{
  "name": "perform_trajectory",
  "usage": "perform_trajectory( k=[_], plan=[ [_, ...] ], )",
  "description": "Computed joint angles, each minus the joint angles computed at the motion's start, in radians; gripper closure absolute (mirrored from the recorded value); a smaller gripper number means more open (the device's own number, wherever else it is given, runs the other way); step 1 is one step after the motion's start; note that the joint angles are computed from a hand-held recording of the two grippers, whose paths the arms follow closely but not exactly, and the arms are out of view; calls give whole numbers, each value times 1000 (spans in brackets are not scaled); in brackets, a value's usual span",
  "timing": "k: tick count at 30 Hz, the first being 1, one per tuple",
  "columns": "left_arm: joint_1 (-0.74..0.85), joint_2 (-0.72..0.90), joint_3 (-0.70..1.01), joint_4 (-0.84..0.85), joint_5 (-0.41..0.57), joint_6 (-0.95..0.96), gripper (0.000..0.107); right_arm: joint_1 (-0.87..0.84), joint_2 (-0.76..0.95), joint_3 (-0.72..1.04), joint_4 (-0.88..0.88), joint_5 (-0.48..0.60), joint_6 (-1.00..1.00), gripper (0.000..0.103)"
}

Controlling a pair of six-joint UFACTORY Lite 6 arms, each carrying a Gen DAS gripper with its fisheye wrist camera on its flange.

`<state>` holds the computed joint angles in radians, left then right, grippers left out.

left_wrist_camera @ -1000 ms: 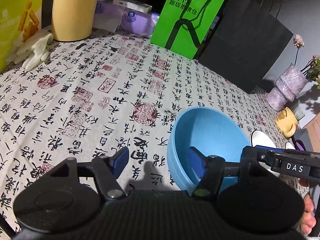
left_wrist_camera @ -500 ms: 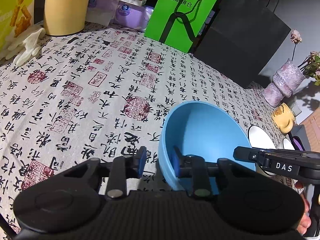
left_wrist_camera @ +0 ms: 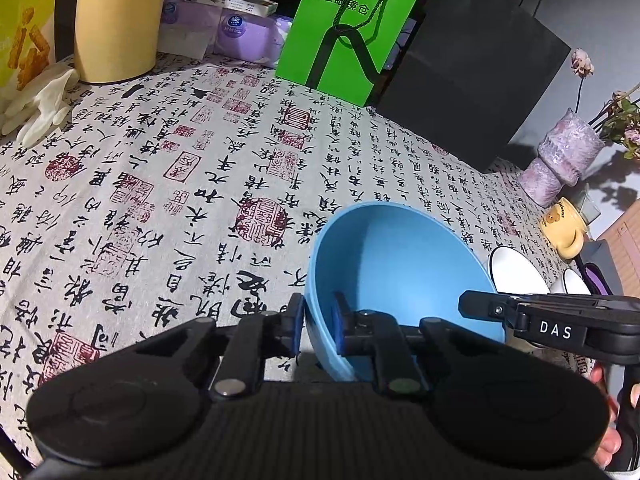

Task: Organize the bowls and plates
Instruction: 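Lift the blue bowl off the tablecloth with both grippers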

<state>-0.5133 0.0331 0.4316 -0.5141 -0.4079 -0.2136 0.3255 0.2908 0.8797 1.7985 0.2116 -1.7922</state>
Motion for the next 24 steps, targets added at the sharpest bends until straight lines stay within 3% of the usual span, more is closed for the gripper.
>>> perform_trajectory(
  k=[13, 24],
  plan=[
    [-8, -48, -23, -90, 3, 83, 92, 11, -29, -21, 29, -1, -28, 95],
    [-18, -196, -104, -223, 5, 207, 92, 56, -81, -38, 51, -21, -29, 95]
  ],
)
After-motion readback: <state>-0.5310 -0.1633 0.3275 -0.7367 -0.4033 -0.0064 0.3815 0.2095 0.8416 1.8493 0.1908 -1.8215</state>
